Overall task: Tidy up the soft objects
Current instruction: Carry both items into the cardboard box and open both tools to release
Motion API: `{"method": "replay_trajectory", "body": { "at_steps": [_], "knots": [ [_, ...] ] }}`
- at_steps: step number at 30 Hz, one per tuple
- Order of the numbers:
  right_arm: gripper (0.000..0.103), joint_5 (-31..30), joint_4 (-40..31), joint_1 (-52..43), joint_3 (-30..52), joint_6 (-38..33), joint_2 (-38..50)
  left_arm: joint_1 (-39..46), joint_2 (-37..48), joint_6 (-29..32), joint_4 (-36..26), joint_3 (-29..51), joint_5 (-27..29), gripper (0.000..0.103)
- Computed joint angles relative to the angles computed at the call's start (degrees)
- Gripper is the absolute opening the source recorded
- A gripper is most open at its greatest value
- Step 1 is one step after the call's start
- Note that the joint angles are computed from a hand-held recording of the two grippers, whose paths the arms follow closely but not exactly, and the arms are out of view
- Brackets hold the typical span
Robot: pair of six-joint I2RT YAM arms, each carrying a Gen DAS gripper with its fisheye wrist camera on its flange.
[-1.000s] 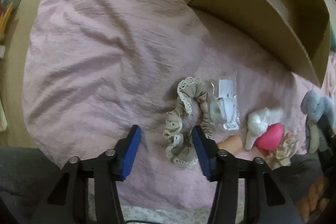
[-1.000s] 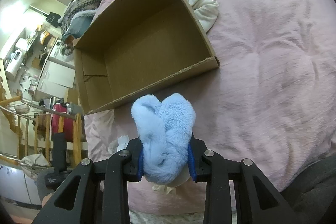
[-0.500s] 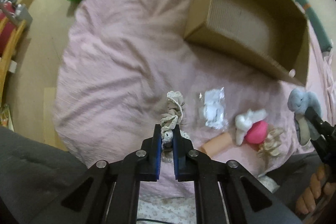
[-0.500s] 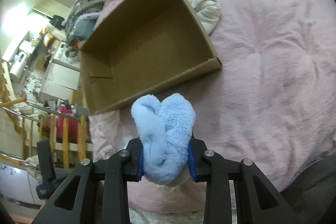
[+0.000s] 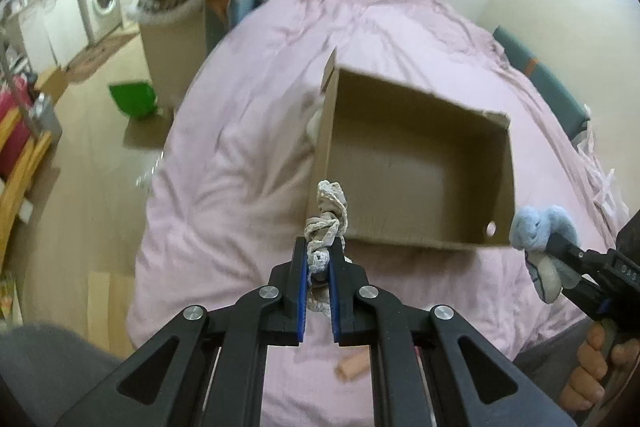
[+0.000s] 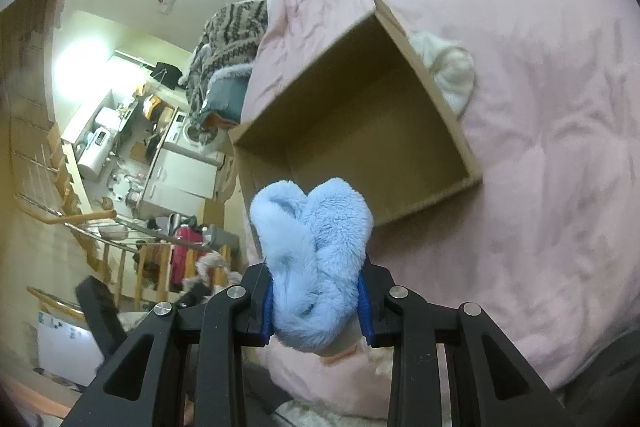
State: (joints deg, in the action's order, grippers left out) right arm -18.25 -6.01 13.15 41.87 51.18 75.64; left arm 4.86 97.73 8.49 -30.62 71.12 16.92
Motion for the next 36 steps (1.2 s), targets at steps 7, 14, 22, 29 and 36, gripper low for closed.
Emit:
{"method": "replay_trajectory", "body": {
  "at_steps": [7, 14, 22, 29, 36],
  "knots": [
    [0.034, 3.75, -4.98, -1.88, 8.11, -6.77, 5.75, -4.38, 5.98, -1.75, 2.06, 6.91, -1.59, 0.009],
    [0.034, 7.21, -4.40, -2.30, 14.31, -10.78, 14.23, -10.38, 12.31, -2.78, 7.42, 11.06, -5.18, 0.009],
    [0.034, 15.22, -1.48, 0.41, 14.86, -15.46, 17.48, -14.00, 15.67, 0.85, 19.02, 5.88, -8.75, 0.009],
    [0.034, 18.71, -5.77, 2.46, 17.95, -16.51, 22.89, -12.72, 18.80, -1.14, 20.33, 7.01, -9.58, 0.009],
    [0.034, 23.70, -8.89, 4.97, 21.11, -19.10, 26.23, -11.90, 19.84, -1.08, 20.72, 6.94, -8.84, 0.009]
  ]
}}
